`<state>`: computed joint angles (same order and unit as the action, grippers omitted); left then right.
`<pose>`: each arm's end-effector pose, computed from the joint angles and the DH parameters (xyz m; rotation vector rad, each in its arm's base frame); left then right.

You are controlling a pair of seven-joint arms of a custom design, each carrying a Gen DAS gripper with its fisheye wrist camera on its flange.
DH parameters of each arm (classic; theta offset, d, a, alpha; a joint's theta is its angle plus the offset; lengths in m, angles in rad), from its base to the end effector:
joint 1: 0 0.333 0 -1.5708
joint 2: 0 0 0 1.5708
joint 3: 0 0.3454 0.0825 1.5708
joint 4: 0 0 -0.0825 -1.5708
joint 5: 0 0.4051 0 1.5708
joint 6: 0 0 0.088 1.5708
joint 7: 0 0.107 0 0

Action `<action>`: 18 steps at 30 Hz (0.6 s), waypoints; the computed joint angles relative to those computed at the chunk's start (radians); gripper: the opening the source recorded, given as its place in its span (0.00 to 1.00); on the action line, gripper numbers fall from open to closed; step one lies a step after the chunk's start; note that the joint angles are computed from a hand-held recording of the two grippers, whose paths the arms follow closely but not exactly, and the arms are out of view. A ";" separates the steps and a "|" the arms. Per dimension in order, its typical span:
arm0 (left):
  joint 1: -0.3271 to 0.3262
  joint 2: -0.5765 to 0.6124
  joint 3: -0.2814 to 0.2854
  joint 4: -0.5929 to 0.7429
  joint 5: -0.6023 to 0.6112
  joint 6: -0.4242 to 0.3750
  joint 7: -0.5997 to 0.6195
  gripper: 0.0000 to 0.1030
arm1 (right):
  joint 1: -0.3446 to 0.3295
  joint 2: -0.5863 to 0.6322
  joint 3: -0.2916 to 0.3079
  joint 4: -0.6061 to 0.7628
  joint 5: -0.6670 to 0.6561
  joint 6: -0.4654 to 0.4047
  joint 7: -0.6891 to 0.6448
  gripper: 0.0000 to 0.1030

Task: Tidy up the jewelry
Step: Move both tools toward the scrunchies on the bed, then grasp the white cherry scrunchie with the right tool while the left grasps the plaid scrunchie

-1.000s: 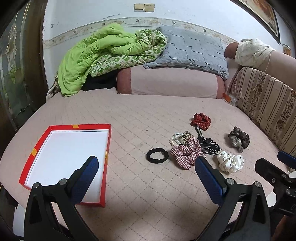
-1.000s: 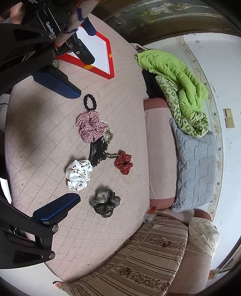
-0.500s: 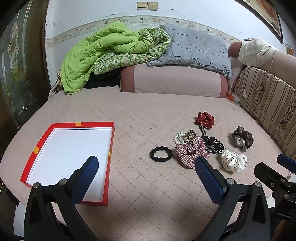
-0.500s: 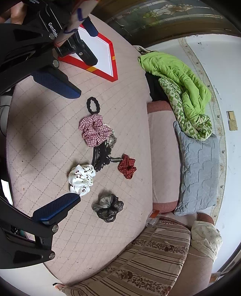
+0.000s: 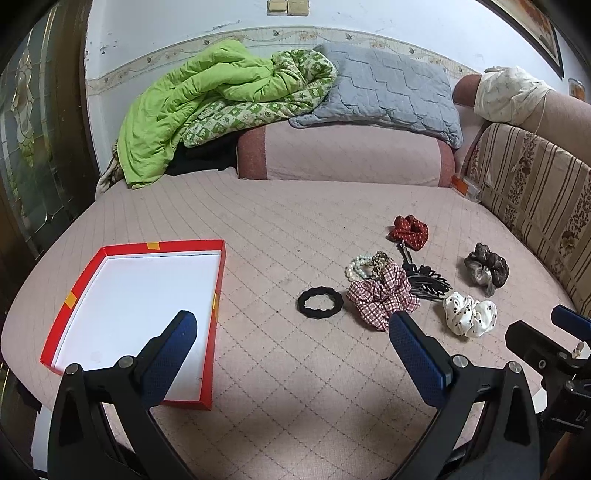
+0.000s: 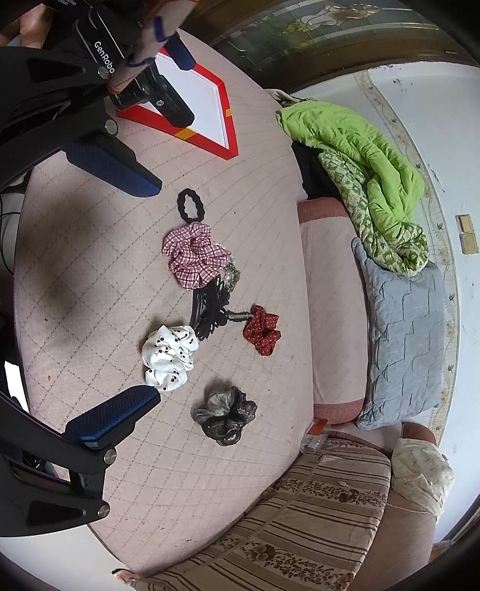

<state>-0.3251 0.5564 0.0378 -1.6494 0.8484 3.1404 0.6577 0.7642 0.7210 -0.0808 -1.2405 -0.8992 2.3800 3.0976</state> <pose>0.6969 -0.2803 0.3910 -1.4911 1.8959 -0.9865 0.6290 0.5280 0.4032 -1.4654 1.9146 -0.8062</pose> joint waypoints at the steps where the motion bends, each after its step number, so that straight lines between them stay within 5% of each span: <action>1: -0.001 0.003 -0.001 0.002 -0.001 -0.003 0.001 1.00 | -0.002 0.000 0.000 -0.001 0.001 0.002 0.001 1.00; 9: 0.121 0.041 -0.162 0.038 -0.108 -0.067 0.178 1.00 | -0.025 -0.006 0.002 -0.033 0.020 0.033 0.021 1.00; 18: 0.199 0.104 -0.258 0.095 -0.267 -0.126 0.345 1.00 | -0.084 -0.044 0.009 -0.145 0.040 0.110 0.082 1.00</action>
<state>-0.1259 0.6602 -0.2202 -1.5548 0.5815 3.0142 1.0026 0.6804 0.6768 -0.0721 -1.3856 -0.8590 2.4896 3.1796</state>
